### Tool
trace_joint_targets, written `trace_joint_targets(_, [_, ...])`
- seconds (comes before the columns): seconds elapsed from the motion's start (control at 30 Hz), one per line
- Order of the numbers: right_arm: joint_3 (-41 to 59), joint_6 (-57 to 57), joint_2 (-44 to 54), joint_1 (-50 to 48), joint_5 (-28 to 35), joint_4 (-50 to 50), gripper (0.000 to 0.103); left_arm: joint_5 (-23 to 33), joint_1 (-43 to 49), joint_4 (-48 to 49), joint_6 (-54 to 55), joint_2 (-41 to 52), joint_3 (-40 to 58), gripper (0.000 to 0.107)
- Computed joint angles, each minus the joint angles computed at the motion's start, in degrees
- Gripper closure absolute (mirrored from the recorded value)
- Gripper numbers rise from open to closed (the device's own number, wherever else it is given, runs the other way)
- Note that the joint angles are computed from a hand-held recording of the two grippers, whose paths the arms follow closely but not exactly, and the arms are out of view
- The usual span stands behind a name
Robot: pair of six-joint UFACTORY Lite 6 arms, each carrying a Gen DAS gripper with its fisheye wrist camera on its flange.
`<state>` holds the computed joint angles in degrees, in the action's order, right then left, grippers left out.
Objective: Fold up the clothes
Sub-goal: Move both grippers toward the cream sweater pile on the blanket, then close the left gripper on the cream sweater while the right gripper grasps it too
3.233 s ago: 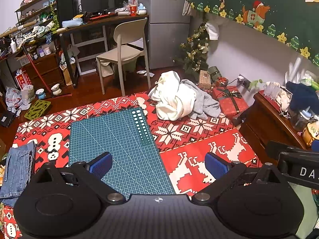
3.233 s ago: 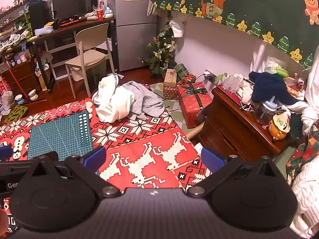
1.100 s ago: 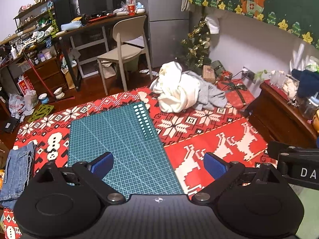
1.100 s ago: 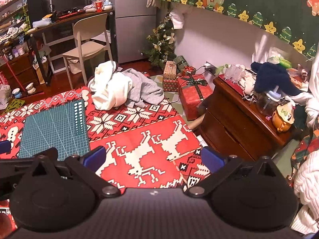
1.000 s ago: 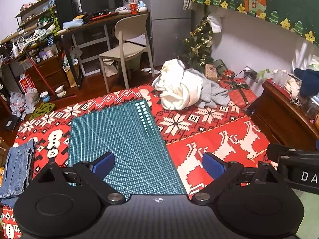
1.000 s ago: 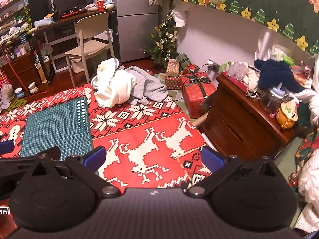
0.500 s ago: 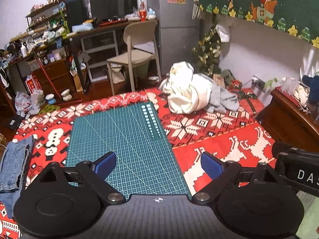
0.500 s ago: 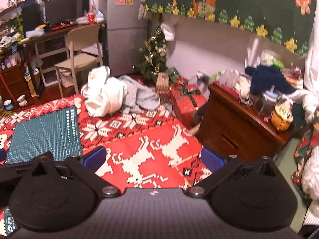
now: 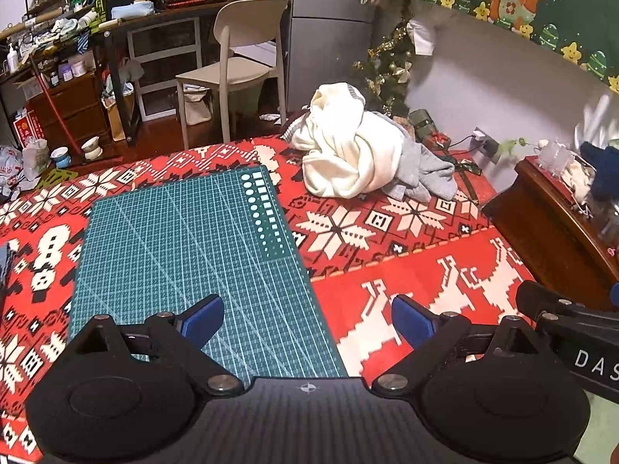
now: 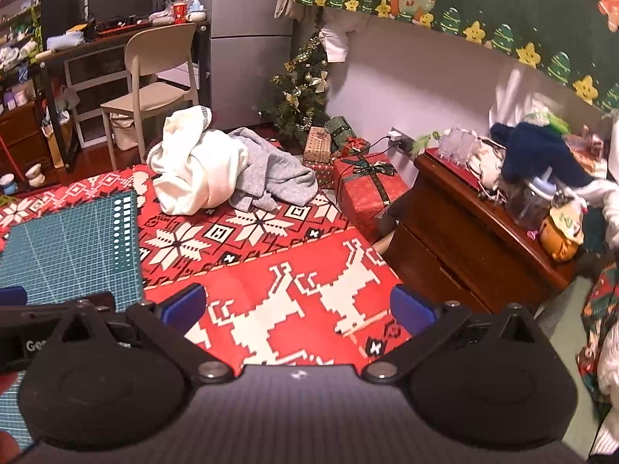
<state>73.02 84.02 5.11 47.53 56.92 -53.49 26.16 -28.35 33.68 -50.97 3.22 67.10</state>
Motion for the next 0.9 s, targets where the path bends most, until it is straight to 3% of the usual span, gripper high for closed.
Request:
trace_joint_targets(0.27, [6.6, -3.4, 8.3, -4.6, -4.9, -4.7, 0.001, -3.6, 1.8, 13.8, -8.7, 6.7, 4.8, 0.012])
trace_joint_targets(0.33, [9.7, -5.3, 11.3, -6.1, -5.1, -4.4, 0.001, -5.4, 3.3, 12.2, -6.7, 9.3, 7.4, 0.012])
trace_joint_targets(0.5, [13.6, -9.3, 15.4, -11.9, -12.9, -2.9, 0.001, -9.1, 5.7, 6.3, 1.7, 18.1, 16.3, 0.012])
trace_joint_targets(0.6, [19.6, -8.2, 21.6, -14.2, -11.9, -5.6, 0.001, -6.0, 4.9, 9.6, 3.2, 26.0, 25.4, 0.012])
trace_joint_targets(0.7, [24.7, -9.0, 27.4, -16.6, -14.0, -7.6, 0.001, -2.9, 5.0, 3.0, 14.3, 34.9, 36.8, 0.013])
trace_joint_targets(0.8, [29.2, -10.2, 32.3, -19.2, -18.7, -7.7, 0.001, -4.4, 6.6, -4.4, 23.6, 41.3, 44.0, 0.024])
trace_joint_targets(0.9, [33.2, -9.2, 36.8, -20.9, -22.1, -9.7, 0.001, -4.1, 9.3, -21.0, 40.0, 48.3, 53.5, 0.024])
